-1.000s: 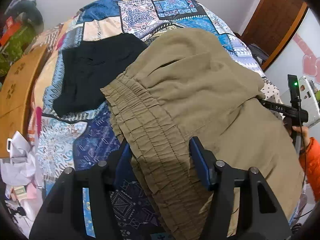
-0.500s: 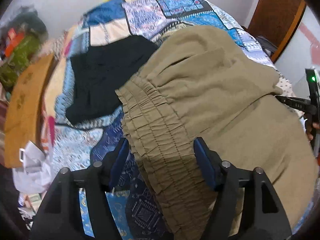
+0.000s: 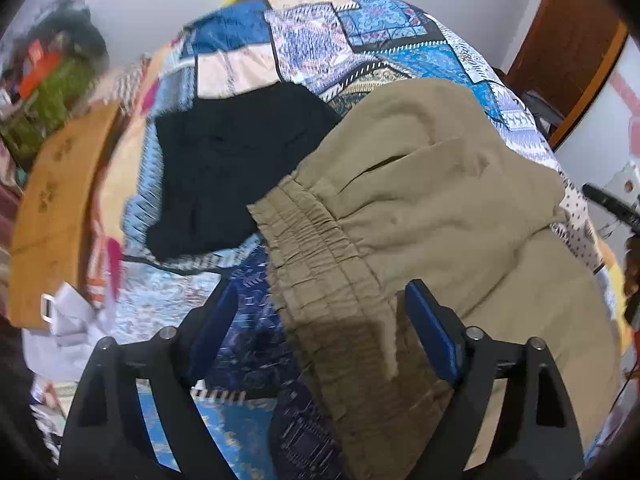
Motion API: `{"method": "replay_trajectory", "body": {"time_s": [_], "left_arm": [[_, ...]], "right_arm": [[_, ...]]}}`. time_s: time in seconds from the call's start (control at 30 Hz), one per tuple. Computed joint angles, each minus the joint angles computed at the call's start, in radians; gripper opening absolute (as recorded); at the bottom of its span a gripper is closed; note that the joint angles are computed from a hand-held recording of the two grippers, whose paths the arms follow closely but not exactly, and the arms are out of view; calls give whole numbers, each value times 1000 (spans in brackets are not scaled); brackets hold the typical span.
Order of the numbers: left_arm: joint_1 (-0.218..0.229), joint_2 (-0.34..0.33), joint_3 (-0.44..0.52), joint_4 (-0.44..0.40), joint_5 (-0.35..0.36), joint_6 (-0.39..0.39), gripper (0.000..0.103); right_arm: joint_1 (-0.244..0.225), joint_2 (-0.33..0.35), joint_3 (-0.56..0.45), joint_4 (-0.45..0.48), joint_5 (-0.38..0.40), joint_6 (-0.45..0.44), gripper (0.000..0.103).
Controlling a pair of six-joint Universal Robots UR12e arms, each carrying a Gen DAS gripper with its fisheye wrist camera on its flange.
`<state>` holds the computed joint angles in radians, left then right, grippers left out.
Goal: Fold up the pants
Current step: 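Close the left tool on the waistband while the right tool grips the leg hem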
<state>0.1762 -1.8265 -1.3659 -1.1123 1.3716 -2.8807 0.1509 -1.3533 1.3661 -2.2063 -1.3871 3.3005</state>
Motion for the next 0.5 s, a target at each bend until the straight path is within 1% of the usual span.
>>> {"method": "replay_trajectory", "body": {"time_s": [0.07, 0.1, 0.17, 0.2, 0.23, 0.27, 0.3, 0.33, 0.37, 0.4, 0.43, 0.5], "left_arm": [[0, -20, 20, -44, -12, -25, 87], [6, -35, 35, -84, -36, -49, 88], [14, -47, 43, -115, -80, -79, 88], [20, -54, 47, -129, -108, -91, 88], [24, -55, 45, -131, -124, -97, 88], [27, -54, 40, -127, -135, -101, 87], [29, -50, 27, -97, -138, -104, 82], [27, -44, 13, -58, -118, -111, 78], [23, -40, 2, -25, -93, -111, 73], [20, -36, -7, -3, -80, -90, 72], [17, -32, -16, 19, -65, -70, 71], [-6, -15, -49, 113, 29, -21, 71]], "right_arm": [[-1, 21, -15, 23, 25, -2, 55], [-1, 28, -18, 29, 34, 1, 55], [-6, 46, -20, 30, 65, 27, 55], [-9, 52, -20, 34, 82, 47, 46], [-13, 59, -19, 40, 116, 64, 38], [-11, 68, -26, 66, 118, 68, 29], [-2, 73, -33, 89, 83, 57, 20], [8, 78, -36, 108, 54, 32, 17], [14, 81, -37, 120, 36, 11, 12], [22, 84, -39, 130, 10, -9, 9], [26, 84, -38, 130, -6, -27, 9], [34, 86, -45, 139, -33, -54, 8]]}}
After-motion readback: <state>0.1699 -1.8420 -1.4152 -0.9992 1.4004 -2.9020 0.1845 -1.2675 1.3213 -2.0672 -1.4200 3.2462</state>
